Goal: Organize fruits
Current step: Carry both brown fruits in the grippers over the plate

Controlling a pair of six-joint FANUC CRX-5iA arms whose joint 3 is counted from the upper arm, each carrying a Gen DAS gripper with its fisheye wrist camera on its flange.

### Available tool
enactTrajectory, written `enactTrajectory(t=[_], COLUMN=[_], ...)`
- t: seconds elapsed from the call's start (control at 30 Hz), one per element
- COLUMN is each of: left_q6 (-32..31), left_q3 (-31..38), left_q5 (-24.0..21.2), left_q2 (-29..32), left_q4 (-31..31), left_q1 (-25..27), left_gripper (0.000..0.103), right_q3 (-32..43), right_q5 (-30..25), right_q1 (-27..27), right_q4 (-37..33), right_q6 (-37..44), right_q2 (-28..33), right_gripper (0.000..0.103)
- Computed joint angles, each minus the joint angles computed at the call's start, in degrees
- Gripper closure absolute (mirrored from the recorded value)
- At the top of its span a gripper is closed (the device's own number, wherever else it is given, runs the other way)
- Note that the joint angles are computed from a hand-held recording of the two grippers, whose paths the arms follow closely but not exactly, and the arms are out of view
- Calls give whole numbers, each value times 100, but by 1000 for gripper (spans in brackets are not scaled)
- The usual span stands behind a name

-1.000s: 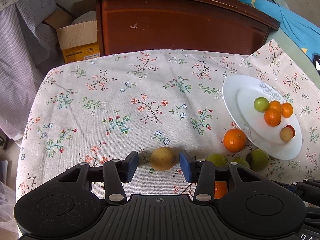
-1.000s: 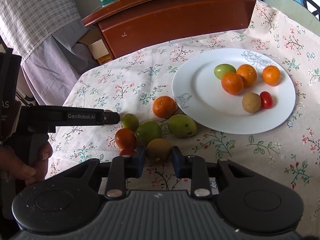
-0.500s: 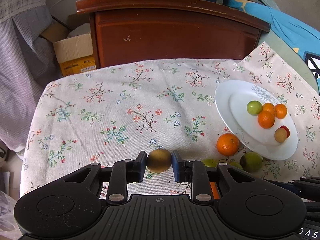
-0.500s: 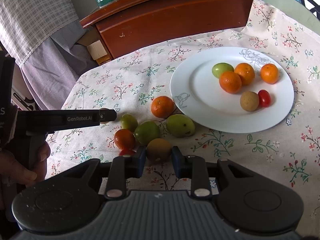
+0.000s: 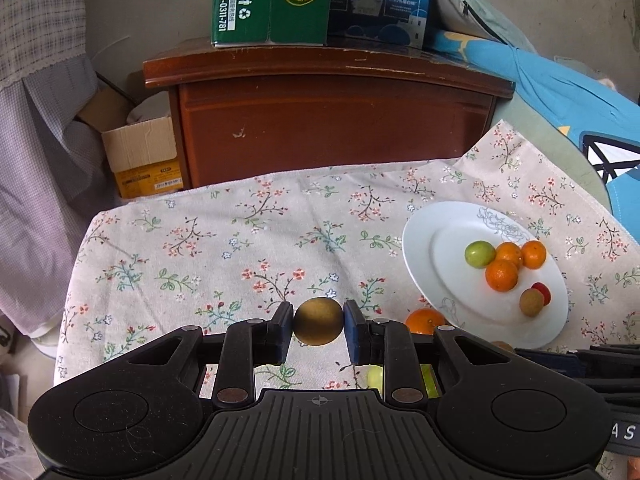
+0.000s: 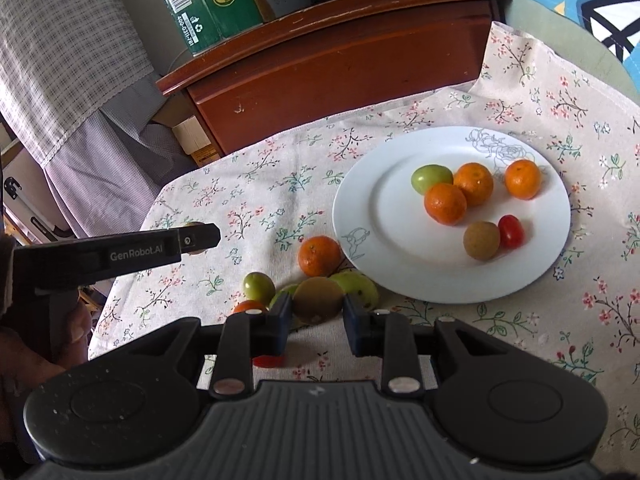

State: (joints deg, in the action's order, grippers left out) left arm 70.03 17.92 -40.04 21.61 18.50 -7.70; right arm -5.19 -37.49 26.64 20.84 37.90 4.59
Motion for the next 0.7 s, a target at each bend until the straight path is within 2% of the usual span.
enactTrajectory(t=[0.13,0.5,0.7], left_q6=[-348,-1160,-1745], left_q3=[-146,-167,-104], left_q5=[163,-9,-65], left_q2=[-52,136,309], left_q4=[256,1463,2012], left_q1=[-39,-146,-303], left_gripper=[78,78,78], right_q3=[-98,-76,298], right_q5=[173,275,214], right_q1=[-65,-442,-754], right_q4=[360,1282,1117], right_q6=[-339,-1016,-783], right_q2=[-93,-144,151], right_gripper=[75,75,75])
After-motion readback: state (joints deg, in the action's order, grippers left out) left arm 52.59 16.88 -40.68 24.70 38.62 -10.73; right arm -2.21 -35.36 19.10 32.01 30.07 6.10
